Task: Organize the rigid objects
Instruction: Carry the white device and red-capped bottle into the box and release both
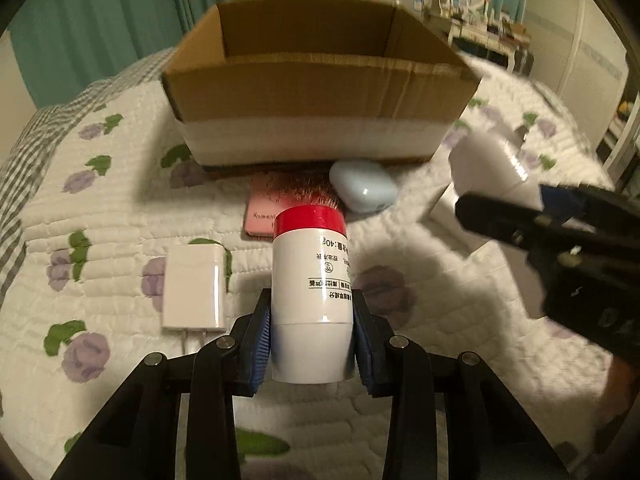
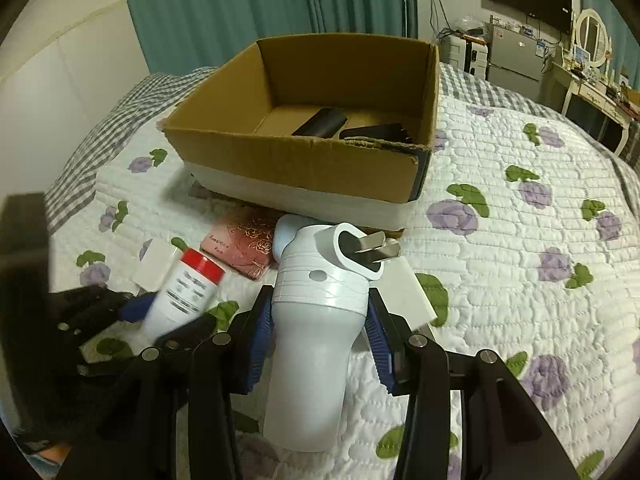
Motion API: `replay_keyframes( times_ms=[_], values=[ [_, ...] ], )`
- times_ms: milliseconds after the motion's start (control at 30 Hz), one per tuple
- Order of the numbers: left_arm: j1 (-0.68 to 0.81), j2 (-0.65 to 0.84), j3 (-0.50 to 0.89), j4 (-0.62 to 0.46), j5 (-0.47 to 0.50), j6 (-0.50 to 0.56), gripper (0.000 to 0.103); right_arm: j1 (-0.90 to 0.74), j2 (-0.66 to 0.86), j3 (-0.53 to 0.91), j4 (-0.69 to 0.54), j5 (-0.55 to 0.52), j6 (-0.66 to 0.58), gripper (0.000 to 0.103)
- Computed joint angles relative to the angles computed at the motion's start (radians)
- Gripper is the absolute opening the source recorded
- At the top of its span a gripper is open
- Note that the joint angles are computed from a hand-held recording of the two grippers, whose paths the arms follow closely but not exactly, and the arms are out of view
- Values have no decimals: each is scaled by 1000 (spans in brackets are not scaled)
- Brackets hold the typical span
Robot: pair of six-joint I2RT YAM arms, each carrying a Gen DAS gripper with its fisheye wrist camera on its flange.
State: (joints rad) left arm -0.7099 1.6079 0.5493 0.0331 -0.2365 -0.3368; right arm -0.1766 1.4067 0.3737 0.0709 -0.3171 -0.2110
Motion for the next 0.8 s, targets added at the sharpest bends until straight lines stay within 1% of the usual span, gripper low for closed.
replay_keyframes(
  times_ms=[67,133,233,267,333,433,533,600,667,800],
  values=[
    [-6,-71,-11,-60,-14,-19,36,2,-61,-8,-40,9,0,44],
    [-8,-119,-12,-90,-16,-27,36,2,-135,-17,-82,13,7,44],
    [-7,-226,-20,-157,-22,-31,36,19,-264,-18,-172,31,11,44],
    [-12,-232,-5,-172,-30,-34,36,30,-300,-13,-203,43,12,44],
    [5,-271,23,-212,-31,-17,36,40,-358,5,-261,52,12,44],
    [37,-320,76,-256,-15,22,36,49,-401,53,-330,48,11,44],
    [70,-318,138,-273,1,65,36,66,-409,114,-360,66,1,44],
    [98,-298,191,-275,24,88,36,69,-383,160,-362,65,-6,44],
    [132,-252,261,-270,53,116,36,64,-336,215,-350,54,-10,44],
    [168,-148,388,-264,68,157,36,61,-208,342,-311,36,-8,44]
  ],
)
